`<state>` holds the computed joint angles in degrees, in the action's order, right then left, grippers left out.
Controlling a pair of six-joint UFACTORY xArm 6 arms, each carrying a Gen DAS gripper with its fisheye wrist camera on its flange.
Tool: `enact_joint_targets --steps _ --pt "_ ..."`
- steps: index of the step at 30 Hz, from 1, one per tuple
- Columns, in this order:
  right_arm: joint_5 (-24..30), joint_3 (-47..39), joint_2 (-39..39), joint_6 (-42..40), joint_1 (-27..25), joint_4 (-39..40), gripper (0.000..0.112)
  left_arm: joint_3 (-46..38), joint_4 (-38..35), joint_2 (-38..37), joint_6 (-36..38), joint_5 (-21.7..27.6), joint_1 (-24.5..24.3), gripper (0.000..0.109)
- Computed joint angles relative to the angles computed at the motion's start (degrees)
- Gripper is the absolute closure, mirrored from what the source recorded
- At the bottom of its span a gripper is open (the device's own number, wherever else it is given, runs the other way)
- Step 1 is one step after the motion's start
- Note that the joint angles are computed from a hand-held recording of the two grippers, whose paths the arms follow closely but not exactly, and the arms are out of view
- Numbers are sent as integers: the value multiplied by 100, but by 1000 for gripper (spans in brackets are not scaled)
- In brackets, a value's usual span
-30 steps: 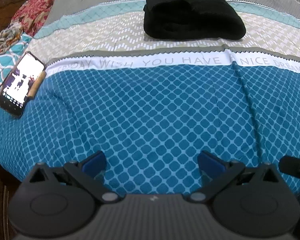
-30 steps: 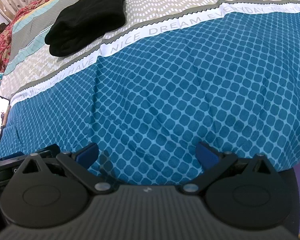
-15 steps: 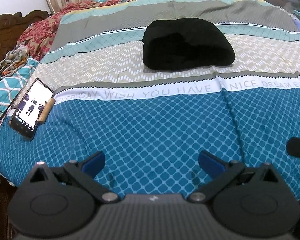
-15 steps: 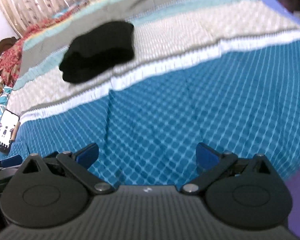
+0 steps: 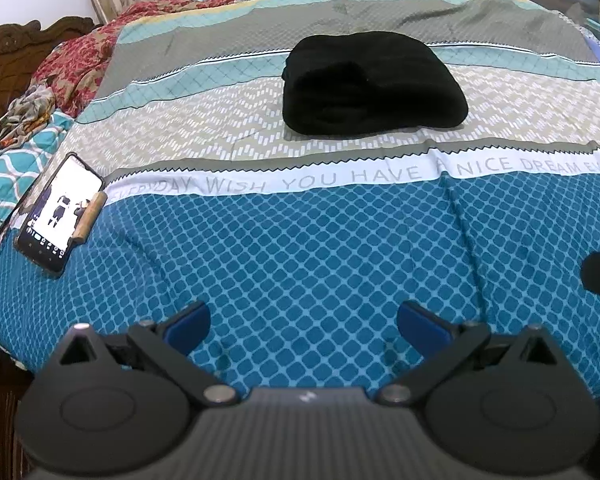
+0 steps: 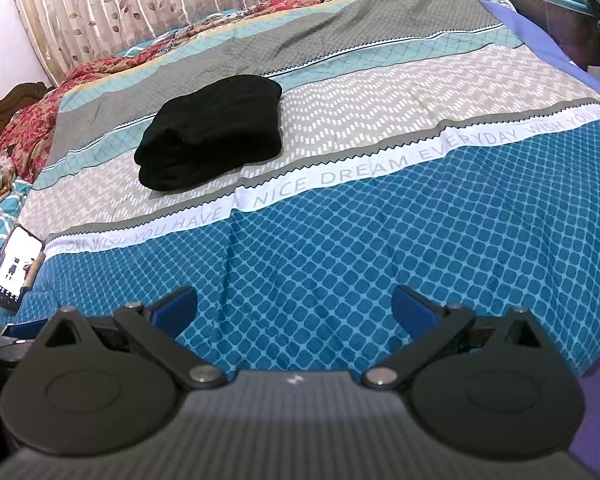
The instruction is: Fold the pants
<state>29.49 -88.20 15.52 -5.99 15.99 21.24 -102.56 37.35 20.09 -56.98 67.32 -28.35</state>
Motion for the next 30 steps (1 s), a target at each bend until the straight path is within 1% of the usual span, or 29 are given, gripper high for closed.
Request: enact_joint_targets --steps 8,15,25,30 --pt "-32 52 -43 -59 20 67 9 -17 -86 11 -32 28 17 6" --pt "-346 257 -186 -479 66 468 9 -40 -53 27 -58 48 5 6" --pt "-212 154 -121 -462 36 464 9 -86 -54 55 -77 122 0 6" --pt "-215 159 -126 -459 38 462 9 -55 -65 35 -58 69 9 6"
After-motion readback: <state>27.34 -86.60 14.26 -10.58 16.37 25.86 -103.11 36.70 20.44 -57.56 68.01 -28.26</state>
